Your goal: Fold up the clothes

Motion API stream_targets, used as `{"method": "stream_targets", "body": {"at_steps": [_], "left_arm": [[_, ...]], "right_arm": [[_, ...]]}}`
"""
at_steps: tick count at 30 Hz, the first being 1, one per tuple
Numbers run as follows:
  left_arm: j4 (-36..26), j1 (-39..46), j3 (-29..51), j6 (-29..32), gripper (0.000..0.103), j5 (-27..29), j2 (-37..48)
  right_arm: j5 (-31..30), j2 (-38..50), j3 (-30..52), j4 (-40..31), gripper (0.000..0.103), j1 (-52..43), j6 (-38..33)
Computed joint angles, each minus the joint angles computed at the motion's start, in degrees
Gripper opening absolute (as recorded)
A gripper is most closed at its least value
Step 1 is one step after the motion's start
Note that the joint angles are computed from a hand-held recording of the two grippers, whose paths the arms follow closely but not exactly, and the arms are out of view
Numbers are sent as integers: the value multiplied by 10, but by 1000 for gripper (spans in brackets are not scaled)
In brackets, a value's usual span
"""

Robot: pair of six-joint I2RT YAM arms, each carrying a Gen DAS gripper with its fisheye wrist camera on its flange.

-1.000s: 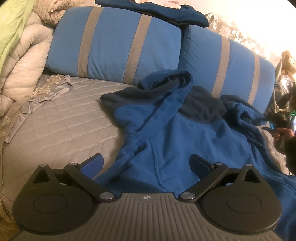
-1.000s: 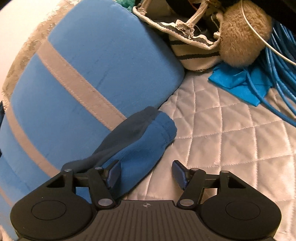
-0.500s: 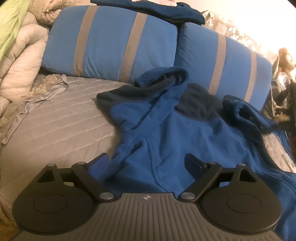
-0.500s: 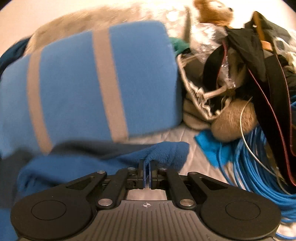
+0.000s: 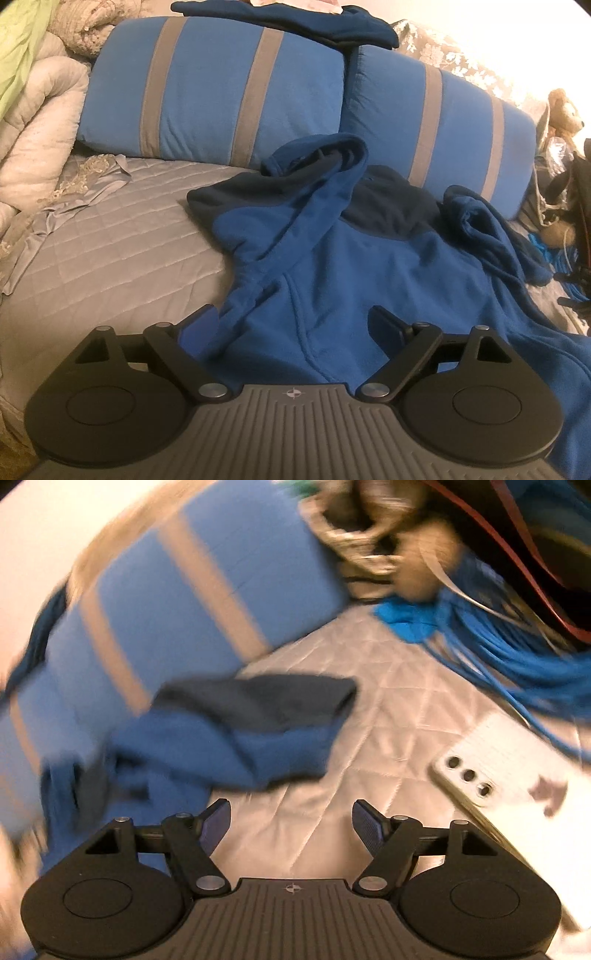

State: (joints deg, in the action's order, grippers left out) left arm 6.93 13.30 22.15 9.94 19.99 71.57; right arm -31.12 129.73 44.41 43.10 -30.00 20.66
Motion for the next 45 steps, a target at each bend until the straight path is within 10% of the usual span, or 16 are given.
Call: {"method": "stream_targets", "body": {"at_steps": [10,24,28,33,40,45], "left_arm": [[-13,15,9,10,89,20,8],[-14,22,14,10,89,31,18],[-11,25,16,9,89,36,25],[-5,28,14,4,89,41,27],[-9,30,17,4,89,46,30],[-4,28,14,1,89,43,29]], "right_arm": [[62,82,83,25,53,27,120],[268,72,171,-45,17,111,-152],[347,56,167,-20,24,125,-243],[284,46,155,-27,76,80,-120],[116,60,120,-22,76,21,95],[119,97,126,16,61,46,133]]}}
